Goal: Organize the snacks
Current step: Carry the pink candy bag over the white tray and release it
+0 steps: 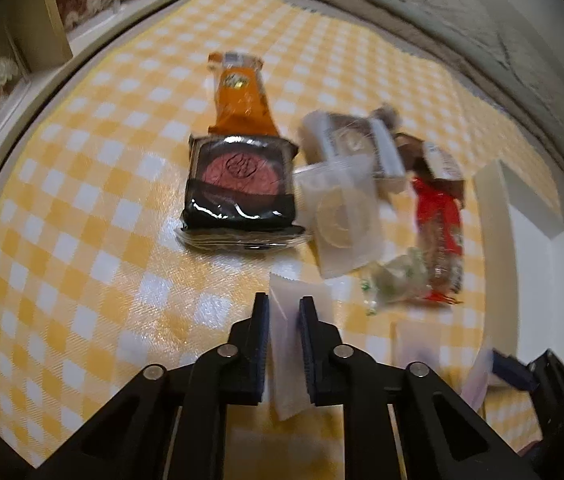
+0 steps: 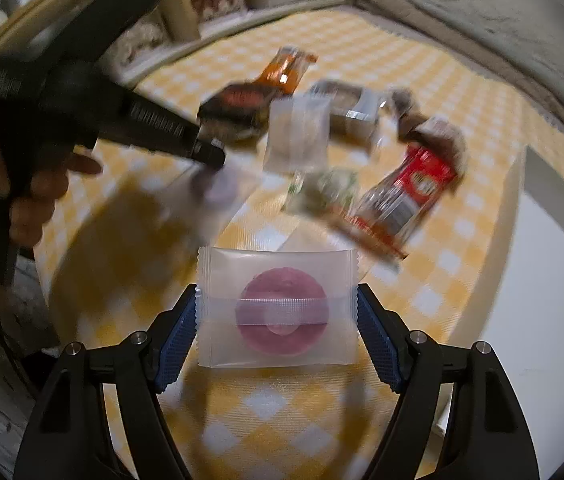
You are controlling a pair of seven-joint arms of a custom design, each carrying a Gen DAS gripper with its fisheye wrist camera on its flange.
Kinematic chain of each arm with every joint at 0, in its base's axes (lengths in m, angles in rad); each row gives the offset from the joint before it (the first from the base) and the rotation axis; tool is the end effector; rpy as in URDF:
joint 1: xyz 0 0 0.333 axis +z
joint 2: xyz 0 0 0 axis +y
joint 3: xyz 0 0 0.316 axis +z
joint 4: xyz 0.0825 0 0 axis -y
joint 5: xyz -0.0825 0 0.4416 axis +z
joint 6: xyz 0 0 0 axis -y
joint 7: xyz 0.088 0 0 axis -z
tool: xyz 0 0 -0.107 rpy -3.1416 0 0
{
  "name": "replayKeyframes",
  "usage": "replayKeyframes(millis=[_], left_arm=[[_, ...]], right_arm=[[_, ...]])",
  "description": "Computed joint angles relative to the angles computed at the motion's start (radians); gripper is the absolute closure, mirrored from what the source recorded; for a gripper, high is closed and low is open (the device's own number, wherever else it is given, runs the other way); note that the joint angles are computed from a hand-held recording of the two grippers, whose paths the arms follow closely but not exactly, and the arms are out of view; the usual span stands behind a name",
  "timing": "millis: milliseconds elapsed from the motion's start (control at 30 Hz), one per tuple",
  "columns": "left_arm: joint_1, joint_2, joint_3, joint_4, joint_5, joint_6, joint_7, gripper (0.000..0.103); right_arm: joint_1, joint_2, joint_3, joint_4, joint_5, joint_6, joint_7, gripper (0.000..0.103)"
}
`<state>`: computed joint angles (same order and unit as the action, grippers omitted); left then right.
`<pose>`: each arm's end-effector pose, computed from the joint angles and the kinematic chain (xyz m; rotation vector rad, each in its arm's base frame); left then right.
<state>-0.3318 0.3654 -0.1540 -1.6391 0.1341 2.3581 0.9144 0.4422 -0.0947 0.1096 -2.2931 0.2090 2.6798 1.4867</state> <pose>0.6650 -0.3352 0.4209 -2.2121 1.9760 -0.5068 0.5016 0.3018 0.4079 -2.2701 1.3876 -0.1955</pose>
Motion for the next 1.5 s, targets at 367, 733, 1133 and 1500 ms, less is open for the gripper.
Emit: replayKeyframes(millis=[367,733,1133,1500], left_arm=[[0.007,-0.111,-0.020,-0.091,-0.002,0.062,0.005,0.093],[-0.040,-0.202,-0.043,-0.113,0.181,0.173,-0.017,0.094],[-0.106,-0.227,-0.070,-0.073,0.396,0.315,-0.101,0.094],[-0.210,-0.091,-0.026,0.089,0.552,0.451,-0.117,0.094]], right_arm=[[-0.017,-0.079,0.005,-0.019,-0.148,0.031,0.199,0.026],[-0.073,-0.163,0.018,-0.032,-0.349,0.004,0.453,0.026],[-0.203,-0.344,0.017,-0.046,-0.564,-0.073,0.668,0.026],[-0.345,-0.460,0.004,-0.116,-0.689,-0.095,0.787,0.025]])
